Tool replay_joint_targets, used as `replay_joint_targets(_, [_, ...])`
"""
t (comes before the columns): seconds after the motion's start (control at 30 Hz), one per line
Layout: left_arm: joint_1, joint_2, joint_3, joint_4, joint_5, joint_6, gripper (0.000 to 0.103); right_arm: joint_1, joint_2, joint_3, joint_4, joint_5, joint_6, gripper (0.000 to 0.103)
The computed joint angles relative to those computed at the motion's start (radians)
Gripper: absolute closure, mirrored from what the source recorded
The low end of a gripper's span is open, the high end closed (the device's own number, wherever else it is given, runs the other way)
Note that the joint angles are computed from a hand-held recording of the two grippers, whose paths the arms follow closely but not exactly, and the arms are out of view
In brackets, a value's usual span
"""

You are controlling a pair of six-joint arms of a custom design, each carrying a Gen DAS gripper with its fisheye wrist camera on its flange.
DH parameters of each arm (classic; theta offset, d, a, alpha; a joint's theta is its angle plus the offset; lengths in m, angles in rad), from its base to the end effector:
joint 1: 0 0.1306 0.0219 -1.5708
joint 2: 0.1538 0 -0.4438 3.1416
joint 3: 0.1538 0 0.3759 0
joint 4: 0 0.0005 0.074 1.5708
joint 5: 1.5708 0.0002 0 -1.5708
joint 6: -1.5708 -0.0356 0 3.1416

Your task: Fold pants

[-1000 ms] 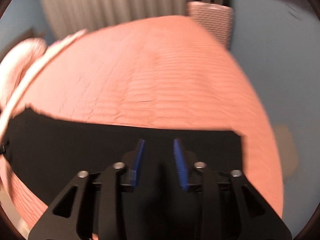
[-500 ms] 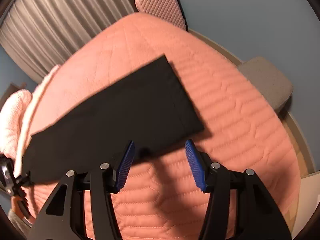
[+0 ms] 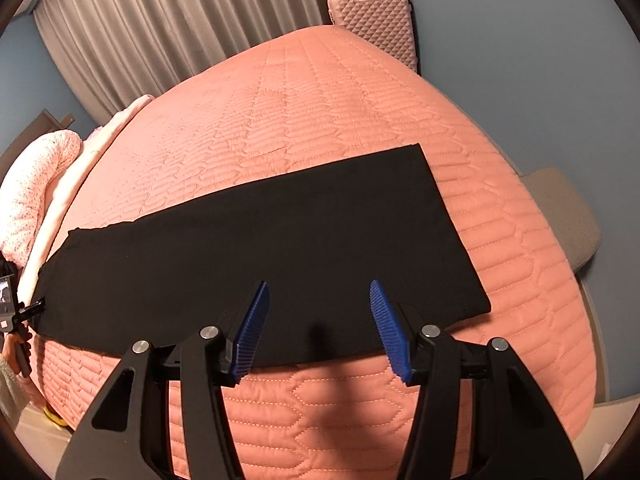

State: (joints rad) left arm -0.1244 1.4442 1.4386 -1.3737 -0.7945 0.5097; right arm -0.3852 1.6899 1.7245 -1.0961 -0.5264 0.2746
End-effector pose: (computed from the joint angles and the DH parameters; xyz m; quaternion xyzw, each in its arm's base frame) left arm 0.4283 -0.0285 0.4750 -0.2120 0.8938 0.3384 0.2038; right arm 0.5330 -0.1974 0.4794 -0.0138 0.9366 0.1594 0.3117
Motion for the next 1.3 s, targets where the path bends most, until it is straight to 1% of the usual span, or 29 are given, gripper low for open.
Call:
replay_joint_targets(0.03, [-0.004,0.001,0.005,-0.007,-0.004,0.002,0.005,-0.009,0.004,-0.001,-0.013,-0.011,-0.022,0.051])
replay_joint_targets(0.07, [-0.016,0.005,0.020,-0.031,-0.036,0.038,0.007,-0.026,0.001,-0.014,-0.022,-0.018,-0.052,0.051])
replay_joint_targets(0.1, [-0.041,0.004,0.031,-0.060,-0.103,0.078,0.009,-0.038,0.001,-0.019,-0.028,-0.023,-0.065,0.051])
replay_joint_targets(0.13, [-0.072,-0.012,0.038,-0.039,-0.138,0.075,0.008,-0.061,-0.003,-0.037,-0.032,-0.047,-0.088,0.051])
replay_joint_targets(0.17, [-0.097,-0.018,0.049,-0.040,-0.146,0.093,0.008,-0.077,0.004,-0.040,-0.038,-0.072,-0.108,0.050])
replay_joint_targets(0.23, [-0.161,-0.012,0.091,-0.081,-0.188,0.146,0.007,-0.108,0.020,-0.054,-0.048,-0.132,-0.150,0.050])
replay_joint_targets(0.27, [-0.212,-0.003,0.119,-0.105,-0.213,0.188,0.007,-0.114,0.025,-0.062,-0.039,-0.147,-0.160,0.051])
replay_joint_targets(0.33, [-0.290,0.022,0.172,-0.160,-0.227,0.261,0.007,-0.126,0.036,-0.074,-0.010,-0.196,-0.180,0.052])
replay_joint_targets(0.4, [-0.368,0.066,0.241,-0.221,-0.209,0.353,0.007,-0.131,0.047,-0.074,0.018,-0.251,-0.200,0.049])
replay_joint_targets(0.43, [-0.404,0.084,0.273,-0.236,-0.186,0.389,0.007,-0.132,0.054,-0.074,0.030,-0.272,-0.208,0.049])
replay_joint_targets(0.5, [-0.466,0.133,0.347,-0.235,-0.135,0.439,0.006,-0.133,0.065,-0.074,0.057,-0.302,-0.226,0.049])
replay_joint_targets(0.53, [-0.492,0.155,0.376,-0.208,-0.103,0.435,0.006,-0.133,0.070,-0.077,0.076,-0.318,-0.236,0.048])
replay_joint_targets(0.57, [-0.519,0.193,0.419,-0.213,-0.088,0.454,0.006,-0.131,0.075,-0.079,0.103,-0.330,-0.260,0.048])
replay_joint_targets(0.6, [-0.537,0.216,0.449,-0.200,-0.065,0.451,0.006,-0.130,0.077,-0.081,0.121,-0.341,-0.279,0.048])
replay_joint_targets(0.63, [-0.551,0.239,0.477,-0.189,-0.044,0.443,0.006,-0.128,0.079,-0.084,0.147,-0.360,-0.304,0.043])
replay_joint_targets(0.67, [-0.568,0.272,0.520,-0.191,-0.024,0.444,0.006,-0.126,0.079,-0.085,0.164,-0.367,-0.323,0.041])
replay_joint_targets(0.73, [-0.595,0.339,0.600,-0.204,-0.008,0.443,0.006,-0.118,0.082,-0.086,0.200,-0.376,-0.359,0.041])
replay_joint_targets(0.8, [-0.609,0.379,0.651,-0.202,0.014,0.431,0.006,-0.110,0.085,-0.095,0.270,-0.392,-0.414,0.041])
replay_joint_targets(0.83, [-0.613,0.395,0.674,-0.209,0.019,0.428,0.006,-0.105,0.087,-0.096,0.289,-0.392,-0.430,0.042])
replay_joint_targets(0.87, [-0.619,0.416,0.704,-0.218,0.025,0.425,0.006,-0.096,0.092,-0.093,0.306,-0.377,-0.433,0.049])
replay_joint_targets(0.9, [-0.619,0.413,0.698,-0.212,0.029,0.410,0.006,-0.088,0.094,-0.089,0.305,-0.356,-0.422,0.058])
replay_joint_targets(0.93, [-0.622,0.425,0.712,-0.225,0.022,0.404,0.006,-0.080,0.102,-0.076,0.287,-0.338,-0.414,0.081])
replay_joint_targets(0.97, [-0.622,0.435,0.723,-0.238,0.019,0.393,0.006,-0.075,0.105,-0.069,0.286,-0.328,-0.427,0.090])
replay_joint_targets(1.0, [-0.618,0.433,0.717,-0.238,0.019,0.377,0.006,-0.067,0.097,-0.066,0.294,-0.308,-0.428,0.092])
replay_joint_targets(1.07, [-0.620,0.411,0.685,-0.244,-0.003,0.364,0.006,-0.047,0.072,-0.050,0.293,-0.267,-0.398,0.095])
replay_joint_targets(1.13, [-0.619,0.385,0.648,-0.240,-0.013,0.361,0.006,-0.018,0.052,-0.012,0.272,-0.256,-0.363,0.096])
replay_joint_targets(1.2, [-0.605,0.337,0.578,-0.220,-0.008,0.365,0.006,0.040,0.028,0.052,0.219,-0.250,-0.286,0.096])
replay_joint_targets(1.3, [-0.580,0.261,0.474,-0.196,0.013,0.410,0.006,0.149,0.000,0.125,0.144,-0.265,-0.195,0.096])
